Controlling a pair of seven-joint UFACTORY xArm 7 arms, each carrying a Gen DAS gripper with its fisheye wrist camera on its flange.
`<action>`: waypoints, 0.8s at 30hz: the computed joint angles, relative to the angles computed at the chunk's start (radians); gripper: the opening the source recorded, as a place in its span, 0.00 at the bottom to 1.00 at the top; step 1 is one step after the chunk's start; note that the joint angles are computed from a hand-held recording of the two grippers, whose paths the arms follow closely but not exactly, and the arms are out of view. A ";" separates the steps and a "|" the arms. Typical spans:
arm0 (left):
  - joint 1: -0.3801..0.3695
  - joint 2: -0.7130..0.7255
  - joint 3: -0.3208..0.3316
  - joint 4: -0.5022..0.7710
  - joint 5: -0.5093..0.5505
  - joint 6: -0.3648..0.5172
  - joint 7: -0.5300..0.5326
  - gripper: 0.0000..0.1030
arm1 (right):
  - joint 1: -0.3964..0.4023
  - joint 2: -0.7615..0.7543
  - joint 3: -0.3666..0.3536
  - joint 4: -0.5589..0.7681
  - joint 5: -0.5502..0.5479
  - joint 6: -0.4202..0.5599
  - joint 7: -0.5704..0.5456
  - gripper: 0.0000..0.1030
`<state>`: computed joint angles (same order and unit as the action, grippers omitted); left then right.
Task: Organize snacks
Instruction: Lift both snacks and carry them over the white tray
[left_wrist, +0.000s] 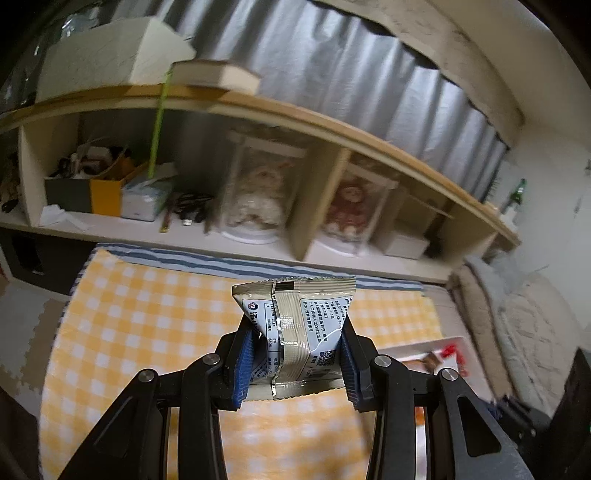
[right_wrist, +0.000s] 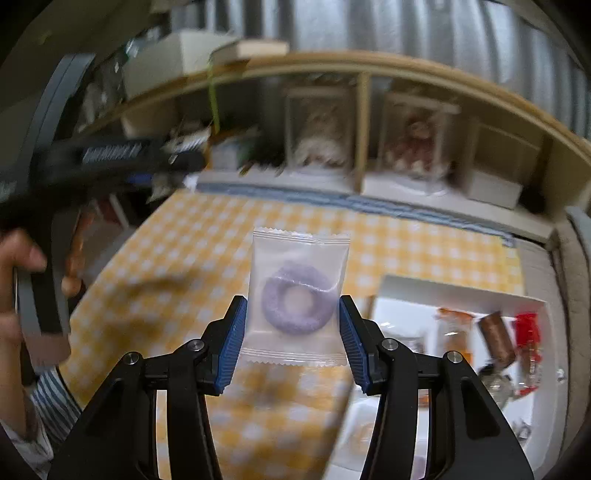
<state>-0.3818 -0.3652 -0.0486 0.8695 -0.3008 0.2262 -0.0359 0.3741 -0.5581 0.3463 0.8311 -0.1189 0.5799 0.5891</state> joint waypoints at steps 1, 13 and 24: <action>-0.005 -0.019 -0.011 -0.006 0.002 0.006 -0.005 0.39 | -0.001 -0.027 -0.014 -0.007 0.002 0.009 -0.003 0.49; -0.041 -0.095 -0.120 0.005 0.089 0.063 -0.138 0.39 | -0.072 -0.285 -0.118 -0.046 0.048 0.146 -0.099 0.49; -0.111 0.027 -0.188 0.092 0.113 0.125 -0.230 0.39 | -0.169 -0.493 -0.225 -0.101 0.100 0.315 -0.245 0.50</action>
<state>-0.4932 -0.3386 -0.2367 0.9616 -0.1873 0.3509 -0.2655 0.2046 -1.0515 0.1210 0.7305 -0.0186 0.8945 0.3440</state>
